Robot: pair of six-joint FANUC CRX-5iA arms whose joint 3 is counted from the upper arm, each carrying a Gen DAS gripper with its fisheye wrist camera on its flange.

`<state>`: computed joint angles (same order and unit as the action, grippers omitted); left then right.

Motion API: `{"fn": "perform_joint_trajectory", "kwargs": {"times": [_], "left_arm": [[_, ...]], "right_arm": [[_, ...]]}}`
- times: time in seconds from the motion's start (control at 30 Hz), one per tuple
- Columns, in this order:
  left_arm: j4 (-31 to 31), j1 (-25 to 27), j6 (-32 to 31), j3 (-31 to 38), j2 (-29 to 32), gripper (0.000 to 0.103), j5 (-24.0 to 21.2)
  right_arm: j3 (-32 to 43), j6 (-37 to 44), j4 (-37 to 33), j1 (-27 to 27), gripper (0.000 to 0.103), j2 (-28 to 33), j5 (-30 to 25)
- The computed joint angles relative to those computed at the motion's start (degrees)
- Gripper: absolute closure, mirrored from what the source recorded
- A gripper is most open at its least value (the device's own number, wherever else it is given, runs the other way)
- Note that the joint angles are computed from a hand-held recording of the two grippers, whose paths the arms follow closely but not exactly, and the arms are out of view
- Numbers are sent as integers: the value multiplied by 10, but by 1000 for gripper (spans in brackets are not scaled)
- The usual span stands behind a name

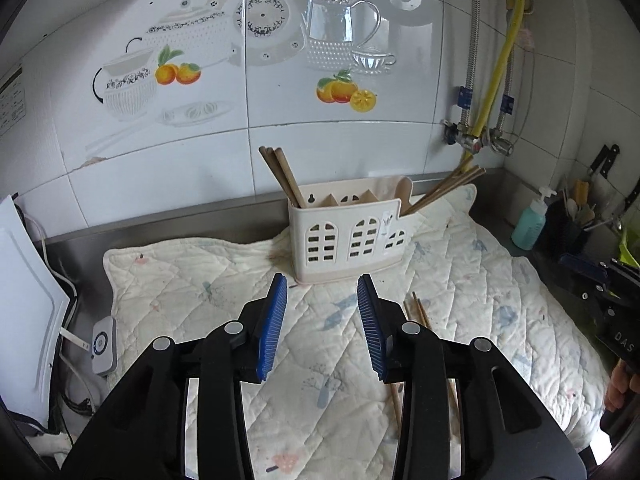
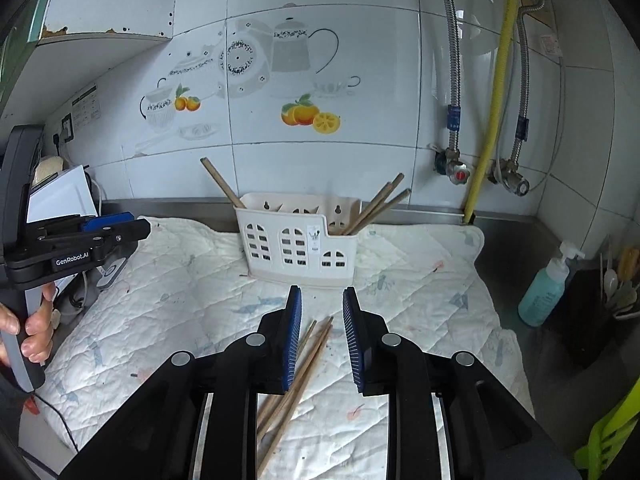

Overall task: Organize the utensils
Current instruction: 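Move both open grippers back down to the remaining chopsticks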

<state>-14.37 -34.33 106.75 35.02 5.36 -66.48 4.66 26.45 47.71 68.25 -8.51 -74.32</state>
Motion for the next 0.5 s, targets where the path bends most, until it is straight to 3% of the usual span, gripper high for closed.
{"fn": "perform_joint_trajectory", "kwargs": {"times": [0.23,0.5], "left_arm": [[-4,-12,29,-72,-33,63,16],[-8,-18,52,-120,-48,61,23]], "right_arm": [[-71,-84,9,51,82,-23,-17],[-115,-141,-42,57,82,-34,5]]}}
